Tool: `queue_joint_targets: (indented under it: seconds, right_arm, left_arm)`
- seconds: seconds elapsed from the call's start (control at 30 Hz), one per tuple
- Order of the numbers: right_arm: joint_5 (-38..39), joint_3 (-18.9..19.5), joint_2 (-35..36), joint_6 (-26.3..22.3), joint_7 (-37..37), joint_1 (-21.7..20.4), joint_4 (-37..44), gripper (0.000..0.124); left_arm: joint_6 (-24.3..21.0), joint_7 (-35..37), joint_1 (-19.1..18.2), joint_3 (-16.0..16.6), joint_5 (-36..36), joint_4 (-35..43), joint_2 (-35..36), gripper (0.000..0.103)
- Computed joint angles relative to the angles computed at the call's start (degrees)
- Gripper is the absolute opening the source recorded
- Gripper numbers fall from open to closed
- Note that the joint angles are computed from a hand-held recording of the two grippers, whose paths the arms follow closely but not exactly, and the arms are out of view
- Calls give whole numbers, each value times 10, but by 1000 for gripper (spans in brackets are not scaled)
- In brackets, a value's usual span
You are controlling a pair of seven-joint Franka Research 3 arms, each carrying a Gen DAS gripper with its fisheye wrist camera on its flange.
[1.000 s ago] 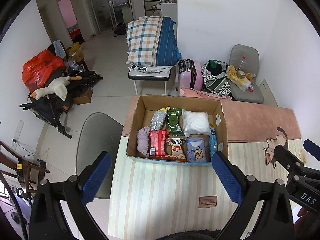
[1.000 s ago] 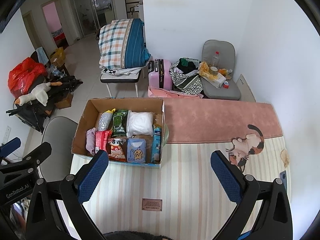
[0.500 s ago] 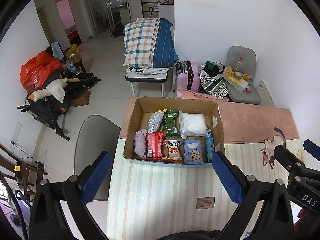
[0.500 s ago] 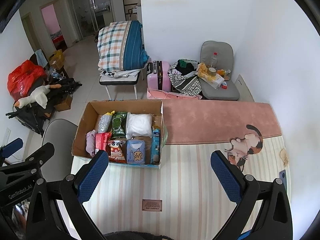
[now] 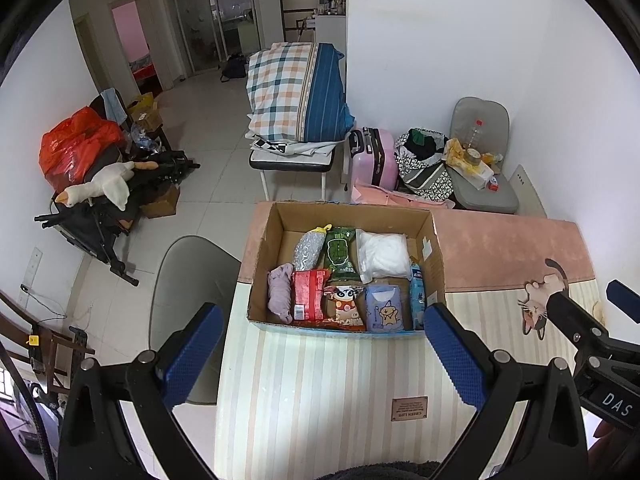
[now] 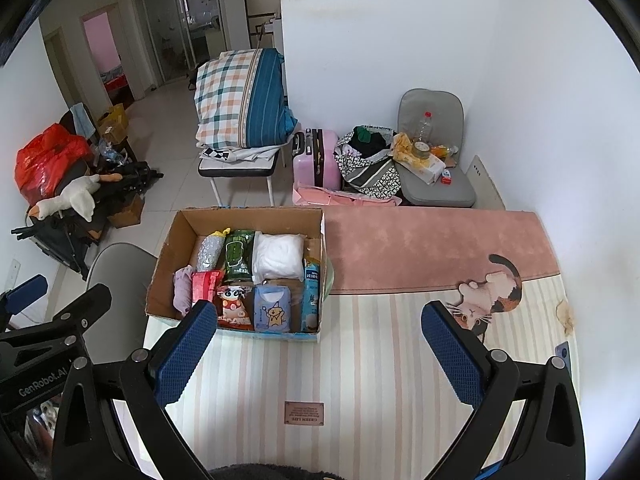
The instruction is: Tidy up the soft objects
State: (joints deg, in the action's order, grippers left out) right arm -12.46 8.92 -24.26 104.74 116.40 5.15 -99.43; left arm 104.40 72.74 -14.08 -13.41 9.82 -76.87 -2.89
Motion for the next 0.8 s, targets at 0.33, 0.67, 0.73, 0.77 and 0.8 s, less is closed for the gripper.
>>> queue_joint_targets:
  seconds: [0.33,0.67,0.73,0.77,0.8]
  right_arm:
    - [-5,1,-5,3,2,-2,1,103]
    - [-3,1,-6,2,1,-3,1,103]
    - [-4,1,-6,1,0,-3,3,103]
    - [-4,1,-7,1,-1,-3,2,103]
    - [-3,1,-6,1,2,-3,2,103]
  left_arm:
    - [0,-2,-1,-1,3,0,0,103]
    - [-3,-5,-2,-2,10,7,3,103]
    - [-5,-5,-2,-2,13,16,6,103]
    - [-7,-4,-3,-2,13,21,8,103]
    - [-7,-4,-3,-2,12,22,8,103]
